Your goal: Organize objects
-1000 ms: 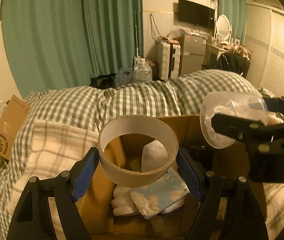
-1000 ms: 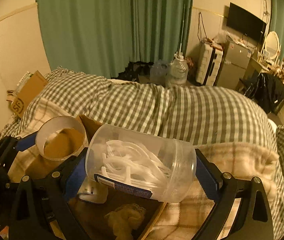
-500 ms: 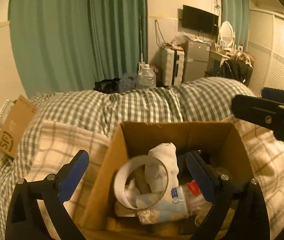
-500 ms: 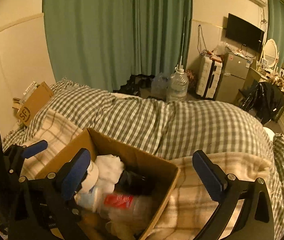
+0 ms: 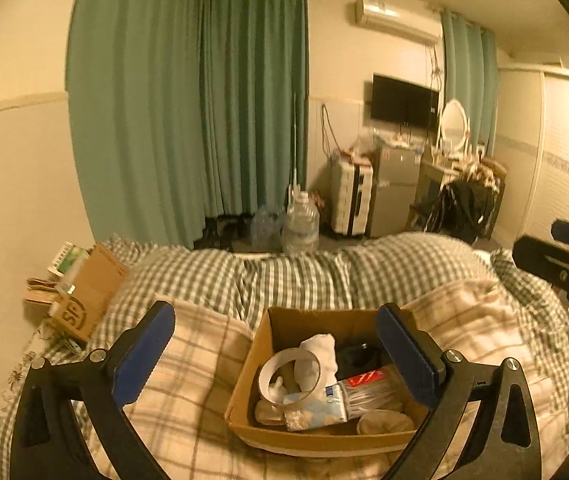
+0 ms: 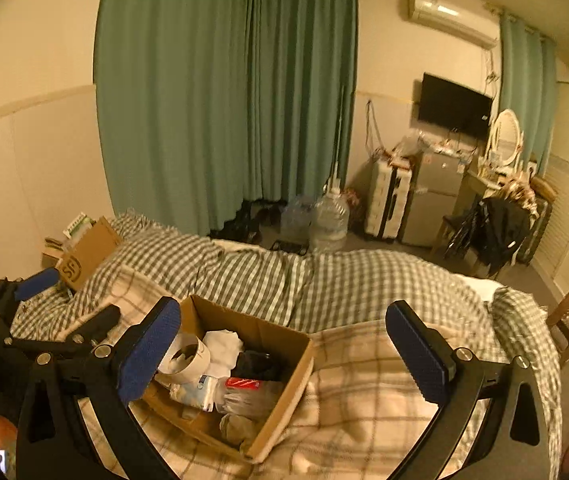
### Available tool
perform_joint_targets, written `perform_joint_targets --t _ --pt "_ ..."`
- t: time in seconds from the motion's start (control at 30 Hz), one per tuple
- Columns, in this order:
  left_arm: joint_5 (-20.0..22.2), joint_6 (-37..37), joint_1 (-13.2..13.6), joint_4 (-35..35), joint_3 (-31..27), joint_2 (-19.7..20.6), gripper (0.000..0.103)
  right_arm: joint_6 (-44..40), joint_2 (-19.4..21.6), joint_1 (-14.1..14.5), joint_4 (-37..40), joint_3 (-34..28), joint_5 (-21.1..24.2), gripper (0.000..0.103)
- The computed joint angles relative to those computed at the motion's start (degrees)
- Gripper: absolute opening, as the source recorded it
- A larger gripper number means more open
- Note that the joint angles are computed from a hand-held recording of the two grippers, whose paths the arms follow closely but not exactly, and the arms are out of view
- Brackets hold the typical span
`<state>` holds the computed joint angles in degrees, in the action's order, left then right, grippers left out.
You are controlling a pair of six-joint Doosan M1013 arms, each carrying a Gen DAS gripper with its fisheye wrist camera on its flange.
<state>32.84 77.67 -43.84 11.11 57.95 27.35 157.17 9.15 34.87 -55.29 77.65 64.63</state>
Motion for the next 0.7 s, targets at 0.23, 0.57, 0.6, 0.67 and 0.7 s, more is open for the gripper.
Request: perform_joint_targets --t 0.23,0.57,0.6,0.67,0.7 --pt "-4.4 -5.82 -0.36 4.86 7.0 -5.0 0.103 3.78 -1.45 4.63 -5.02 2.0 4.33 0.103" --pt "-7.06 -18.02 -0.37 15.18 14.92 -7.55 0.103 13.69 -1.56 7.74 -10.22 7.69 6.38 0.103" --pt "-7.41 -19.13 -0.37 16.09 15.61 -7.56 0.103 14.16 -1.63 7.64 -9.84 8.23 5.7 0.103" --pt "-7.69 -19.85 -0.34 16.95 16.52 -7.57 0.103 15.18 -1.43 7.29 -9.31 9.11 4.66 0.103" --pt "-7.7 -19.94 -0.34 17.13 16.8 -7.55 0.103 15.47 -1.15 7.11 -9.14 9.31 4.71 0.103"
